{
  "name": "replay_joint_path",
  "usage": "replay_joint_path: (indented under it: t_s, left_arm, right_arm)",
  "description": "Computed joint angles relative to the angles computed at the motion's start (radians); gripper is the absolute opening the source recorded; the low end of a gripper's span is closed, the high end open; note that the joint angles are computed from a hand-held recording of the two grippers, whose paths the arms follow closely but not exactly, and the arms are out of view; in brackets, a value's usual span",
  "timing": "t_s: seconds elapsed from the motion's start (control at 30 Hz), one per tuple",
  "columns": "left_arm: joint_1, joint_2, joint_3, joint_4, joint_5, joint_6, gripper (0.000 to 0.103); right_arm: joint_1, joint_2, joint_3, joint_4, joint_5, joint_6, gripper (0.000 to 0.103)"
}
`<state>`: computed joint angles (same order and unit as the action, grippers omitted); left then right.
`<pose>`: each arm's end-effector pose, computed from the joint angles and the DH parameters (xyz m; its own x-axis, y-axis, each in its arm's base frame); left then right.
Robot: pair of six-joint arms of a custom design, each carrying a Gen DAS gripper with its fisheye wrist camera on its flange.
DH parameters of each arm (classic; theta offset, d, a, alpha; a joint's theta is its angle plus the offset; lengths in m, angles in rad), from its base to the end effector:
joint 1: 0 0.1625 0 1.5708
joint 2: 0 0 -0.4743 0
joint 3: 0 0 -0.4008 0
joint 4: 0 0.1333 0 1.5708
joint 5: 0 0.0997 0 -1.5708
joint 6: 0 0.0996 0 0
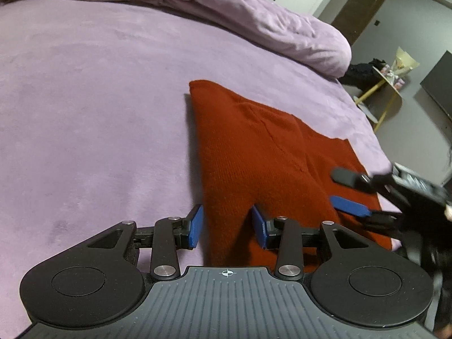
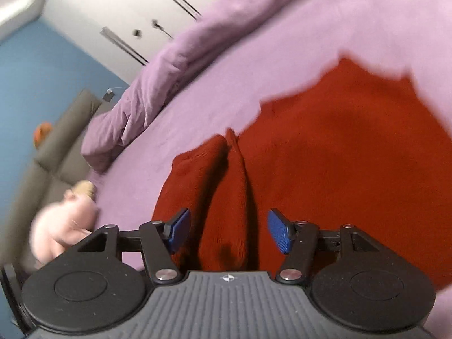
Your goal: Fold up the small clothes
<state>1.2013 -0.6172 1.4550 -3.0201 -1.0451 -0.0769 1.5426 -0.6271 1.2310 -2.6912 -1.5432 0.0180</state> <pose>-0.1130 -0.7992 0.1258 -0.9307 -0.0151 -0.3656 0.2249 0.7646 -0.6040 0.1120 -0.8533 0.1759 -0.9990 0.0302 -0.0329 0.0425 0.8688 -0.4933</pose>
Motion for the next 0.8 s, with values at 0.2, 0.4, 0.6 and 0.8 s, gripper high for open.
replay_joint_path:
  t_s: [0.2,0.4,0.6,0.8]
  left_arm:
    - [-0.004,0.005,-0.001,0.014,0.017,0.034,0.045]
    - [-0.012,0.002,0.013,0.025,0.047,0.020,0.045]
    - [-0.053,-0.038,0.114,-0.046,0.075,0.061,0.044]
    - [-0.069,-0.004,0.089,0.018,0.080,0.087,0.043]
  right_arm:
    - [-0.003,0.074,-0.097,0.073,0.109,0.034,0.056]
    - [0.058,0.109,-0.147,0.095,-0.076,-0.120,0.018]
    - [0.127,0.072,-0.056,-0.102,-0.219,-0.410,0.012]
    - [0.144,0.003,0.074,-0.369,-0.325,-0.590,0.012]
